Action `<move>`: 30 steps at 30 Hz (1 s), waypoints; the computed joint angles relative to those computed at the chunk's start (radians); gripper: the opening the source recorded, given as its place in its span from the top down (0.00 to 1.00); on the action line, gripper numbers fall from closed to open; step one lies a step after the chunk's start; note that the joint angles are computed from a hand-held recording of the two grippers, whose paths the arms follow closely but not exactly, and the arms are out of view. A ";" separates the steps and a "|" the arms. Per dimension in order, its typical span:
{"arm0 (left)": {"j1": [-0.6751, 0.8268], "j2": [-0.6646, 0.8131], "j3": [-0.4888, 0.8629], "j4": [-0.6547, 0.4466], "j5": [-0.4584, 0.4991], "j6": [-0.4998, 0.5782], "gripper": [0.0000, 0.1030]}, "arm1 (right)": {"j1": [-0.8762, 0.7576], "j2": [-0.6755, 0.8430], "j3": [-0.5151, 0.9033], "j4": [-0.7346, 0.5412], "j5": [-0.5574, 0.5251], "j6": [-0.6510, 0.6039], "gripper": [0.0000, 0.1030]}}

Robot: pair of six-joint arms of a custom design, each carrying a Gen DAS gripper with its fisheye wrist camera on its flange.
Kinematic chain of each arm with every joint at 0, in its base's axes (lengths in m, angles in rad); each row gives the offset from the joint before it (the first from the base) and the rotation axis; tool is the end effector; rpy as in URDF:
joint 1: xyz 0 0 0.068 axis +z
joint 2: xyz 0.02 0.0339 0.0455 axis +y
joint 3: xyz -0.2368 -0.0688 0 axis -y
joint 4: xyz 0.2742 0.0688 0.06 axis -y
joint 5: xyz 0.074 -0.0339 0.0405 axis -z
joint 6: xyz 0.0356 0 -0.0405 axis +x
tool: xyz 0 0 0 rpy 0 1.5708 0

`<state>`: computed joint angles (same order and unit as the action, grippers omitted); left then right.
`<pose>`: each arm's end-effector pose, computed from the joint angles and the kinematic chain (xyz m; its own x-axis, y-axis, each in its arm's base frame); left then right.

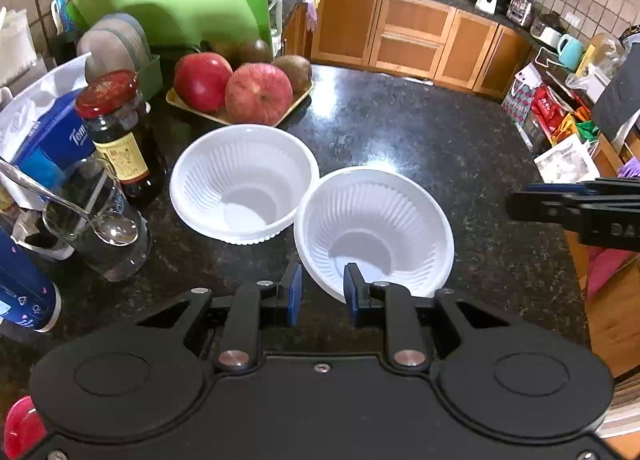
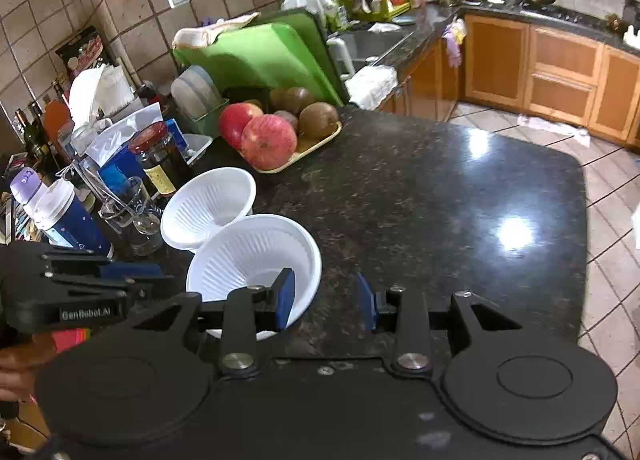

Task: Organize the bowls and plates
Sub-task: 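Move the left gripper to the second white bowl rim and grasp it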

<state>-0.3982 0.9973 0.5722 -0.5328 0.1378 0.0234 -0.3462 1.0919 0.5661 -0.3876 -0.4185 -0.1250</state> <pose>0.2091 -0.0933 0.1646 -0.7431 0.3377 -0.5777 0.4744 0.8747 -0.0989 0.2337 -0.0689 0.1536 -0.7483 0.1488 -0.6464 -0.0170 0.9699 0.2430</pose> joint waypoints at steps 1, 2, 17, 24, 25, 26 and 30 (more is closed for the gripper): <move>-0.001 0.012 0.003 0.003 0.000 0.000 0.68 | 0.010 0.026 0.008 0.014 -0.002 0.007 0.64; -0.003 0.024 0.006 0.006 0.000 -0.004 0.68 | 0.021 0.055 0.016 0.031 -0.001 0.014 0.64; -0.022 0.153 0.069 0.037 0.032 -0.059 0.68 | 0.098 0.284 0.072 0.169 0.041 0.046 0.64; -0.004 0.127 0.048 0.046 0.013 -0.067 0.68 | 0.108 0.297 0.060 0.202 0.054 0.047 0.64; 0.005 0.113 0.043 0.042 0.013 -0.065 0.68 | 0.108 0.294 0.057 0.204 0.055 0.045 0.64; 0.008 0.104 0.041 0.042 0.007 -0.062 0.68 | 0.108 0.293 0.056 0.204 0.055 0.043 0.64; -0.003 0.110 0.041 0.058 -0.032 -0.050 0.68 | 0.113 0.305 0.062 0.204 0.058 0.047 0.64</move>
<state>-0.4014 1.1074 0.6132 -0.4749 0.1058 -0.0269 -0.2331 1.3969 0.6282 -0.1840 -0.3604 -0.0782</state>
